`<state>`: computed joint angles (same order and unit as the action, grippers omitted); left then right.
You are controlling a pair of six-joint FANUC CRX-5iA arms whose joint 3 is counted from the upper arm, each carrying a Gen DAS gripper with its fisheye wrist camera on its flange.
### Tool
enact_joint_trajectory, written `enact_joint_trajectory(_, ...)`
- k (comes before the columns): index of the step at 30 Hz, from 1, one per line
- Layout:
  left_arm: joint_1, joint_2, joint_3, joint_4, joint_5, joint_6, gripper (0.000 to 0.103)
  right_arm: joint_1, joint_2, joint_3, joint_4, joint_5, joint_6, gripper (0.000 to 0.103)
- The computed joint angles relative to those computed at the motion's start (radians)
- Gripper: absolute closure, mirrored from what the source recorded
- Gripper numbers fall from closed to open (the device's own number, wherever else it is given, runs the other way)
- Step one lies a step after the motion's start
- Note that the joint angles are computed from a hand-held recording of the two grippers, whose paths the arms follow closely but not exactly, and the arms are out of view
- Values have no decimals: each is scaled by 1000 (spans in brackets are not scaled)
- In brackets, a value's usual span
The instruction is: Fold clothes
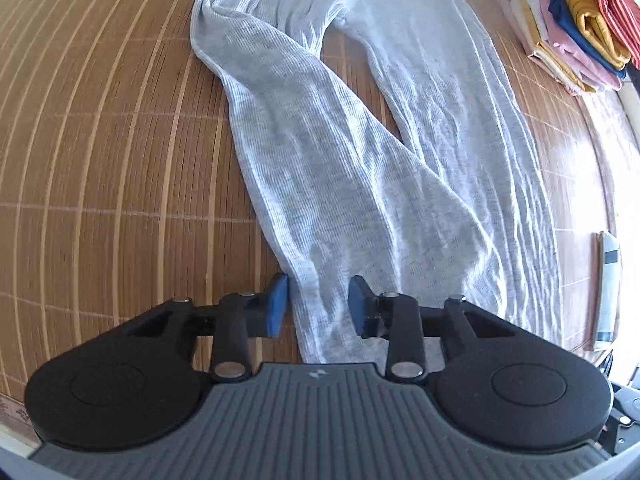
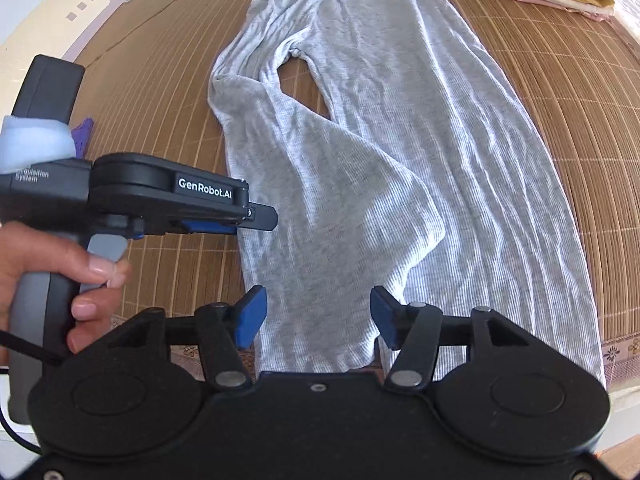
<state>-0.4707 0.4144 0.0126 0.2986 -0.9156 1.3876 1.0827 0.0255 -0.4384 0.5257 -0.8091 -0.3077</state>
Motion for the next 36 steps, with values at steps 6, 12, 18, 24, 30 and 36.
enact_joint_trajectory(6, 31, -19, 42, -144, -70, -90, 97, 7, 13, 22, -4, -41, 4, 45)
enact_joint_trajectory(12, 113, -41, 56, -216, -140, -142, 97, 3, -7, -19, 37, 7, -35, 45)
enact_joint_trajectory(18, 170, -36, -8, 76, -181, -244, 96, 10, 10, 14, -4, 5, 61, 41)
enact_joint_trajectory(24, 87, 16, -8, 149, -141, -128, 86, 16, 45, 75, -58, -16, 158, 35)
enact_joint_trajectory(30, 47, -7, -21, 106, -99, -30, 42, 23, 26, 35, 7, -7, 54, 27)
enact_joint_trajectory(36, 25, -24, -14, 16, -74, 93, 41, 24, -7, -11, 26, 28, -49, 23)
